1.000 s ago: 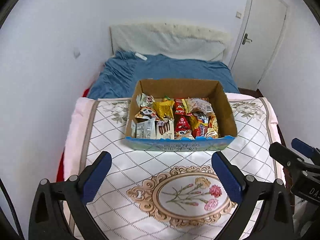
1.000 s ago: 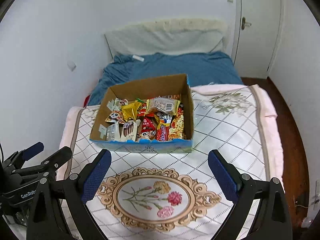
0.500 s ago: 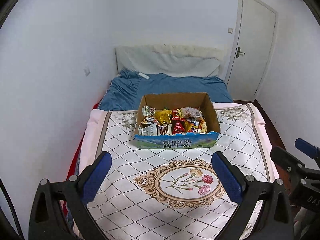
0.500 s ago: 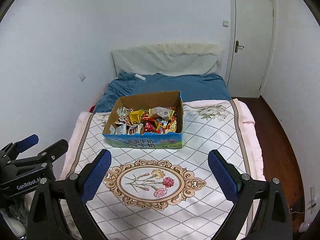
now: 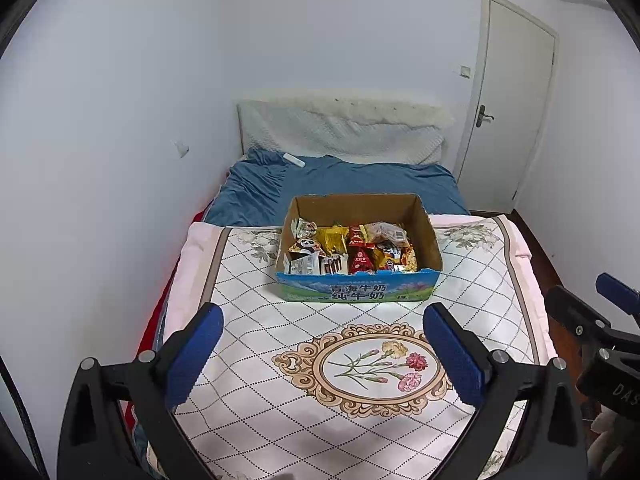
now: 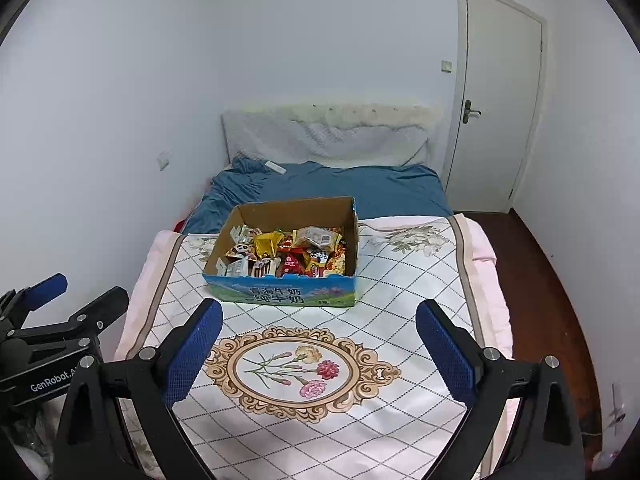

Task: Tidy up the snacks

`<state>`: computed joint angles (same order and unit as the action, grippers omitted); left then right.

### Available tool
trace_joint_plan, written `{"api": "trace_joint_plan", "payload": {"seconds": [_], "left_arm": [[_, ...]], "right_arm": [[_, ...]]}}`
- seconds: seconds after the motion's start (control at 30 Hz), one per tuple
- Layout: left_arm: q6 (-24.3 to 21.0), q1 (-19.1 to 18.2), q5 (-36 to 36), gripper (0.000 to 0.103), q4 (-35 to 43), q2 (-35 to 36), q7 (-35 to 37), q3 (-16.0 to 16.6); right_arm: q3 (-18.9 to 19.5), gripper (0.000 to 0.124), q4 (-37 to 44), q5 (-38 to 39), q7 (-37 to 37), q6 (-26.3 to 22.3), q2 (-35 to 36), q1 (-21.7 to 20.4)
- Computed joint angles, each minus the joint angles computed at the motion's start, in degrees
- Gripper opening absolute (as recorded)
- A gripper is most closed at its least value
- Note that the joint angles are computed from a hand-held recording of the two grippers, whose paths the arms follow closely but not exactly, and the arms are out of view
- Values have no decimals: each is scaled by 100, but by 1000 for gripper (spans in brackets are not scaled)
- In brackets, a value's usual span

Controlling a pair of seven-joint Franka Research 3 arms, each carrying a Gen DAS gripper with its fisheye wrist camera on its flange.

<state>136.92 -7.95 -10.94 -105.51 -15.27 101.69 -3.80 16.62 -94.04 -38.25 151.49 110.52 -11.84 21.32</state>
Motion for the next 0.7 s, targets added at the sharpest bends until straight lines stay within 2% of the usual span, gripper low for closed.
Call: {"api": "trace_joint_plan", "payload": {"seconds": [0.13,0.7], "left_arm": [[102,22,81,102,23,92,-25,-39],[376,69,313,102,417,713,-121,-269]], "right_arm": [[-40,103,-33,3,94,13,52,-29],[-355,103,128,-165,130,183,475,-36]]}}
